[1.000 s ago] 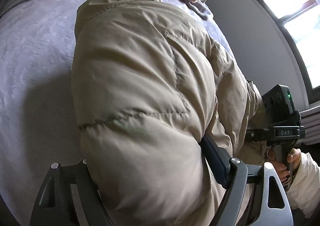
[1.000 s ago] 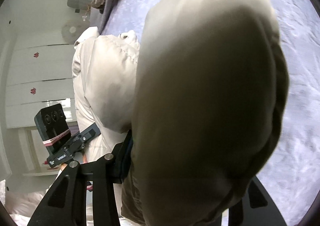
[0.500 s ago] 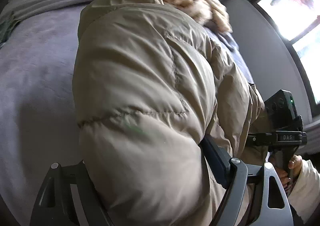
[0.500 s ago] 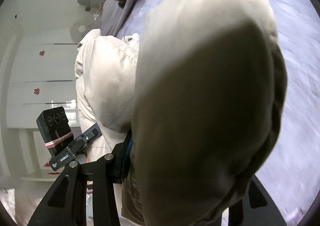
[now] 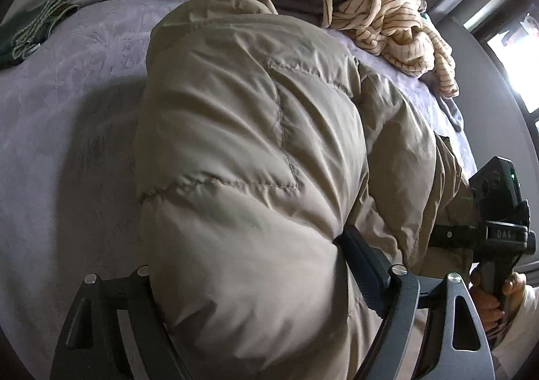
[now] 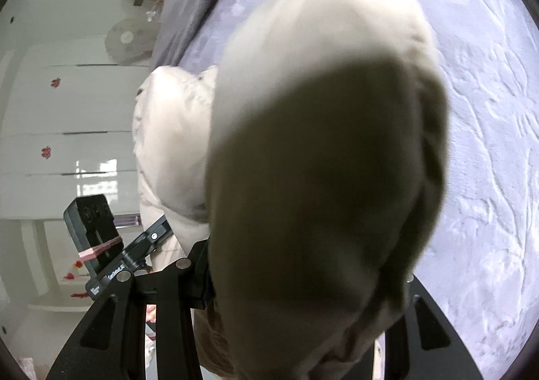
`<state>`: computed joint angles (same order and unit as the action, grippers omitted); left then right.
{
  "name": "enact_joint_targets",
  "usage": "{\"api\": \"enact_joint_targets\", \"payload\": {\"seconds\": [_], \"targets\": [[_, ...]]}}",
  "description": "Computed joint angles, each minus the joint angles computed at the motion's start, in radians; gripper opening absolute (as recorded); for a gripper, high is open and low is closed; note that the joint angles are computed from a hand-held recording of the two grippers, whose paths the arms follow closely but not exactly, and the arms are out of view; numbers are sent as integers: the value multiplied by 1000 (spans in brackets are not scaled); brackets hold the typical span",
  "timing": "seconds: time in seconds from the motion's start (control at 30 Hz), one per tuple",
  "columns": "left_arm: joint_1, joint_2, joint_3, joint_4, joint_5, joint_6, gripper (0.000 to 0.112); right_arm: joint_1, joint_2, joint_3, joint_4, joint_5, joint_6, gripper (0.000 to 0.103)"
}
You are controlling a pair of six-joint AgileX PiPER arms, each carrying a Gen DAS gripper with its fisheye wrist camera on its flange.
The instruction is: Fold large clothes
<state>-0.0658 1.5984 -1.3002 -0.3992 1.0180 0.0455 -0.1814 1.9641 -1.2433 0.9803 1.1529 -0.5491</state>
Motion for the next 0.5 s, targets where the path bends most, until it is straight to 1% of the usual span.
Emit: {"api": "enact_joint_targets", "payload": {"seconds": [0.07,0.2,0.23,0.3,0.37,0.4,0.43,0.47,0.5], "targets": [[-12,-3,15,12,-20,-10,88,-39,-15,35,-9,2,-9,54],[-52,-13,-2,72,-16,-79,90,-38,-61,51,-53,-28,40,56],[-43,-30,5,84,-4,-79,90,-46,-92,61,-78,-30,46,58],[-72,-39,-34,179,10,-173,90,-42,-154,54,-155,-50,102,60],[-84,-81,-45,277,-23,-248,90,-44,-218,59,-228,-77,146,60],[-78,-93,-52,294,-37,-254,90,-44,-279,73,-289,-116,179,60],[-68,-98,-61,303,-47,-253,90,-37,-331,92,-344,-159,210,60],[-57,-93,-80,314,-53,-255,90,-61,-355,74,-384,-162,219,55],[-52,-80,-95,319,-52,-255,90,-62,-404,84,-407,-197,226,48]]}}
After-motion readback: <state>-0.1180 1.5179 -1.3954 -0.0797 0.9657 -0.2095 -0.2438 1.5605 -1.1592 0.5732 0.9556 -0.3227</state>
